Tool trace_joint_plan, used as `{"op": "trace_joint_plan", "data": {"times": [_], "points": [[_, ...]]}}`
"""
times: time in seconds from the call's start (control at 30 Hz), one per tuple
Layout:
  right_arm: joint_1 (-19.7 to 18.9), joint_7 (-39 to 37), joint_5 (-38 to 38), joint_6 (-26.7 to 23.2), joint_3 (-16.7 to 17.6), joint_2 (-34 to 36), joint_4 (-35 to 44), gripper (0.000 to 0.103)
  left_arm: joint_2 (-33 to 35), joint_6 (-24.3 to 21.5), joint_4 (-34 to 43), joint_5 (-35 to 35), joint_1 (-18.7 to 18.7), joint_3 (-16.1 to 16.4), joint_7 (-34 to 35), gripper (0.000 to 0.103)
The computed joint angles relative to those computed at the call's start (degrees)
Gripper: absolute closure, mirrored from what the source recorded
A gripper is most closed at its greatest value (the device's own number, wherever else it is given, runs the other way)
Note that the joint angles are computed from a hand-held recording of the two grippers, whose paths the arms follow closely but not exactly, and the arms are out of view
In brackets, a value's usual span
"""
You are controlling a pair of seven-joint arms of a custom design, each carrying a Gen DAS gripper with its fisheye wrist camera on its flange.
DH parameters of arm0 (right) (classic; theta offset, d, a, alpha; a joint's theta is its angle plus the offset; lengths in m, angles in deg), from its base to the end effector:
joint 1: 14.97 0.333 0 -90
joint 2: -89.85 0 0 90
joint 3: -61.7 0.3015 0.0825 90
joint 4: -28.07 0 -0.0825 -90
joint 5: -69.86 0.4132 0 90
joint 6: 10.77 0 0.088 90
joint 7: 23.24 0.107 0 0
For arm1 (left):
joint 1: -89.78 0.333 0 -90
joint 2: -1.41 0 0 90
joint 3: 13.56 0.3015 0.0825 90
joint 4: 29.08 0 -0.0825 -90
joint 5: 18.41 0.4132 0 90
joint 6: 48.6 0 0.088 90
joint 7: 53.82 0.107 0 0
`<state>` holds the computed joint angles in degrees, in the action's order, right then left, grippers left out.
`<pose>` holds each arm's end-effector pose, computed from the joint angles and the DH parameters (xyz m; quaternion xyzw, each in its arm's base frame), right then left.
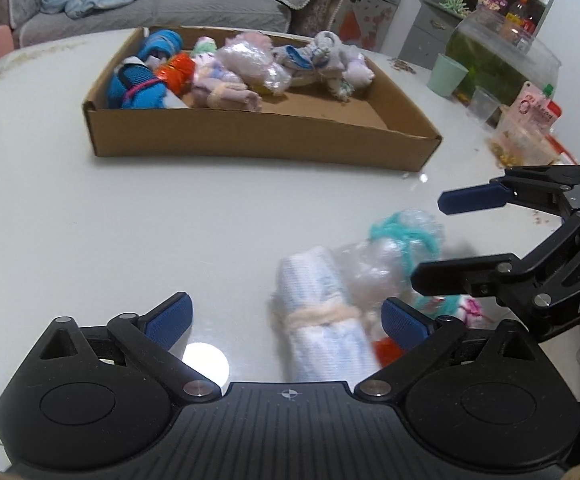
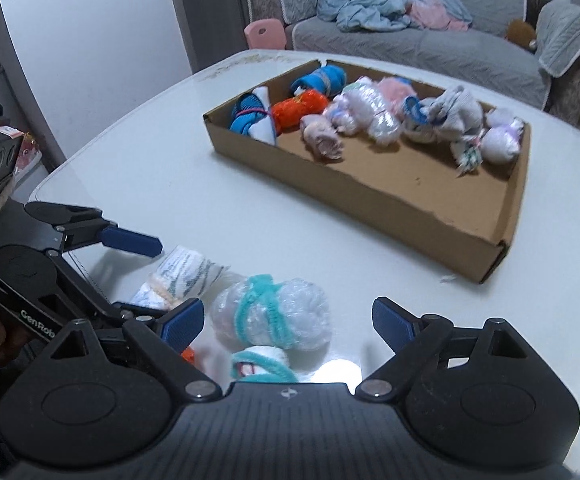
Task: Organize objects
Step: 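Grasp the white diaper roll with left tool while right grasps teal-tied bubble bundle, then carry the diaper roll and teal-tied bubble bundle over the box with both tools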
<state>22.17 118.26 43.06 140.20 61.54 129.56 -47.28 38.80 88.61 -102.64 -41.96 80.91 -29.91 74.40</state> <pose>0.6305 0.4896 0.3744 -0.6918 0.6345 -0.1741 0.2975 0.7355 -0.2861 0.4104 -0.3675 0.8677 -0.3337 0.0263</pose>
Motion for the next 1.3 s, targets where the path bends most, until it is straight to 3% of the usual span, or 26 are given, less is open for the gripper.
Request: {"op": "trace_joint_plan", "data": {"times": [0.27,0.33,0.5,0.77,1.0,1.3], "points": [[-1.3,-3.8,4.6,-2.0,2.2,4.0,5.1,0.022,-3.6,11.4,-7.8,5.9,-2.0,2.2,2.3,0.013],[-1.2,-4.6,5.5,-3.0,2.2,5.3,6.9,0.025,-3.7,12.1,-8.3,5.5,-1.2,1.5,3.1,0.013],[-0.6,-5.5,6.9,-5.4,1.6,7.4,10.3,0.030,-3.6,12.6,-8.4,5.0,-0.6,0.7,4.2,0.016],[-0.7,-5.3,7.2,-4.5,1.1,7.3,10.0,0.043,-3.8,12.3,-8.3,2.5,0.2,-0.4,7.1,0.056],[-0.4,-4.0,5.7,-0.7,0.1,4.9,6.6,0.044,-3.0,9.7,-6.1,2.2,0.1,0.0,6.4,0.059],[0.8,3.0,-1.7,2.5,-3.7,-1.6,-0.9,0.044,-1.1,8.2,-0.7,2.1,-0.2,-0.1,6.4,0.059]]}}
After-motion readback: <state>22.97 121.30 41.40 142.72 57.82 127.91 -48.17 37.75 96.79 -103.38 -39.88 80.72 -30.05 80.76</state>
